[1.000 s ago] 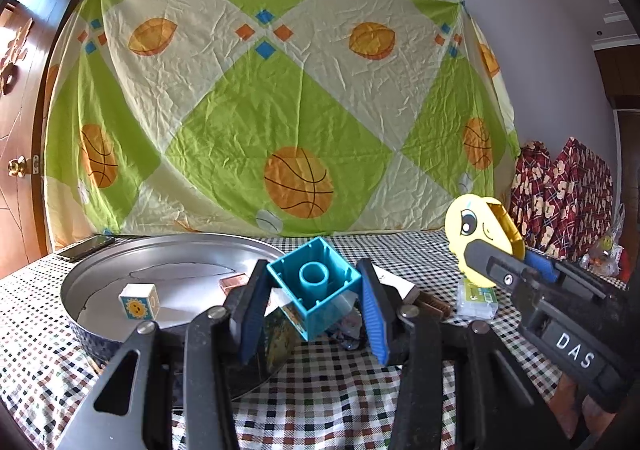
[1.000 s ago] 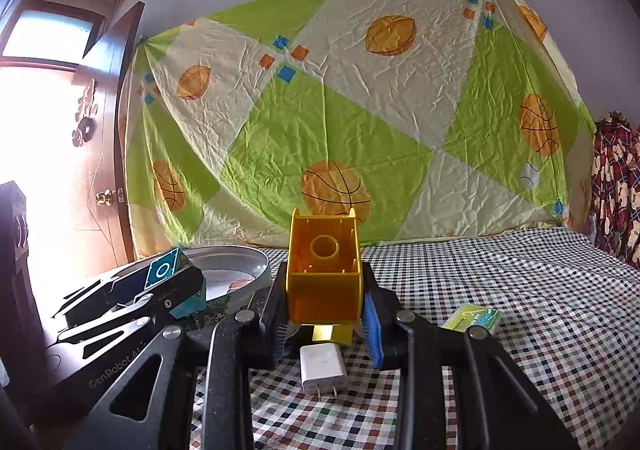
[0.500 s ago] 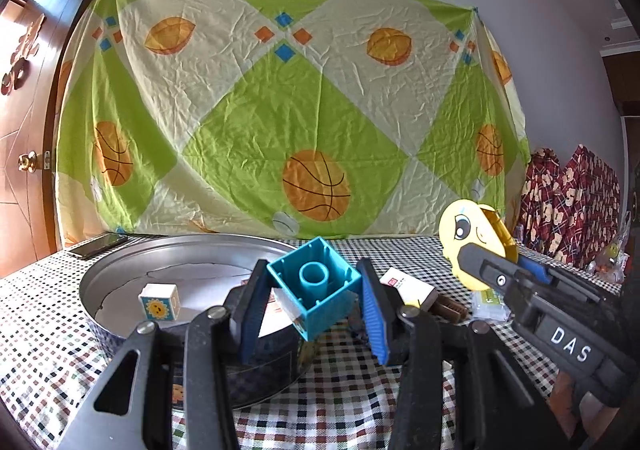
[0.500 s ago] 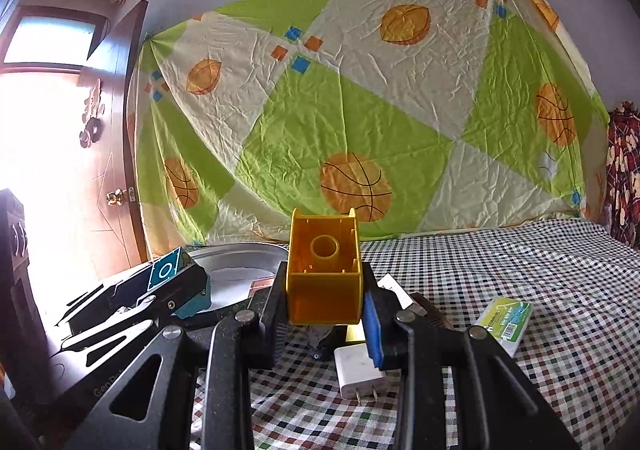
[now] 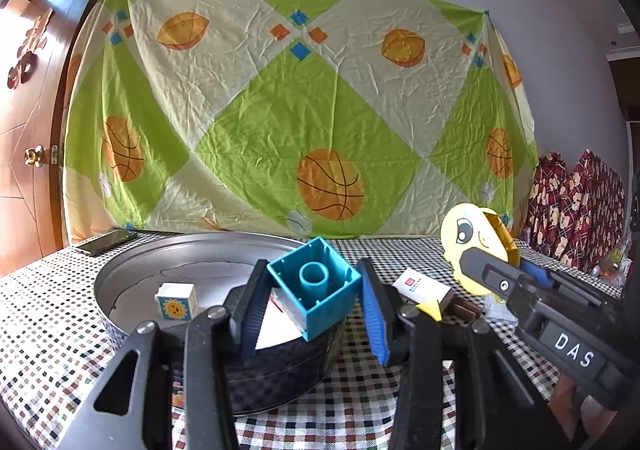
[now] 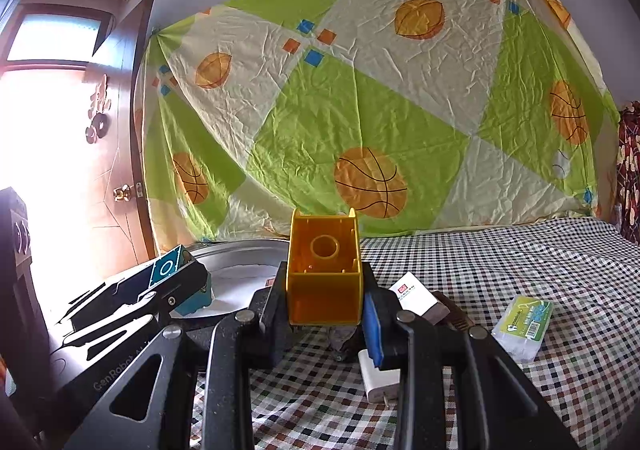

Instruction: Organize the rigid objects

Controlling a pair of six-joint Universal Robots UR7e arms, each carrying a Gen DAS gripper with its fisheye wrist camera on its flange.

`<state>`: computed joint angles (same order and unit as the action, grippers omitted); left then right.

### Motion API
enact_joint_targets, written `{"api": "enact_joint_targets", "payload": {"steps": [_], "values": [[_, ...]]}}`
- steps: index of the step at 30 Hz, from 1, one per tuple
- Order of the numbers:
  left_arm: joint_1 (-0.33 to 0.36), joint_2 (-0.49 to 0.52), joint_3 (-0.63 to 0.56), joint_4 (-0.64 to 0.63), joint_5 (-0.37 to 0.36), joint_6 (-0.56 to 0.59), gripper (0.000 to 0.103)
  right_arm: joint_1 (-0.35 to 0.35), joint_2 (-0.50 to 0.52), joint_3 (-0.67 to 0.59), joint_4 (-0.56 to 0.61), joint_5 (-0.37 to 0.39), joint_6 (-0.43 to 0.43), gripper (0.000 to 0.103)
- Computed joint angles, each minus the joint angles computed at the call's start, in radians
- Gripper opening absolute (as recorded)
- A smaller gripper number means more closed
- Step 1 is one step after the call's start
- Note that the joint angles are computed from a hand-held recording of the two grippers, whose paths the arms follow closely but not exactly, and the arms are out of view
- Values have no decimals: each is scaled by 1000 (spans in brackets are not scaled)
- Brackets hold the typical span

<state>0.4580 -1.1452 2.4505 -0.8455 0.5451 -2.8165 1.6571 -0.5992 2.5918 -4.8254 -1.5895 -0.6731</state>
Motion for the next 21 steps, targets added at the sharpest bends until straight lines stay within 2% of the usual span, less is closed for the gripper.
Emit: {"api": "enact_joint_targets", "payload": {"steps": [21], "values": [[45, -77, 32, -19, 24, 42, 43, 35, 20, -24, 36, -14, -3, 34]]}}
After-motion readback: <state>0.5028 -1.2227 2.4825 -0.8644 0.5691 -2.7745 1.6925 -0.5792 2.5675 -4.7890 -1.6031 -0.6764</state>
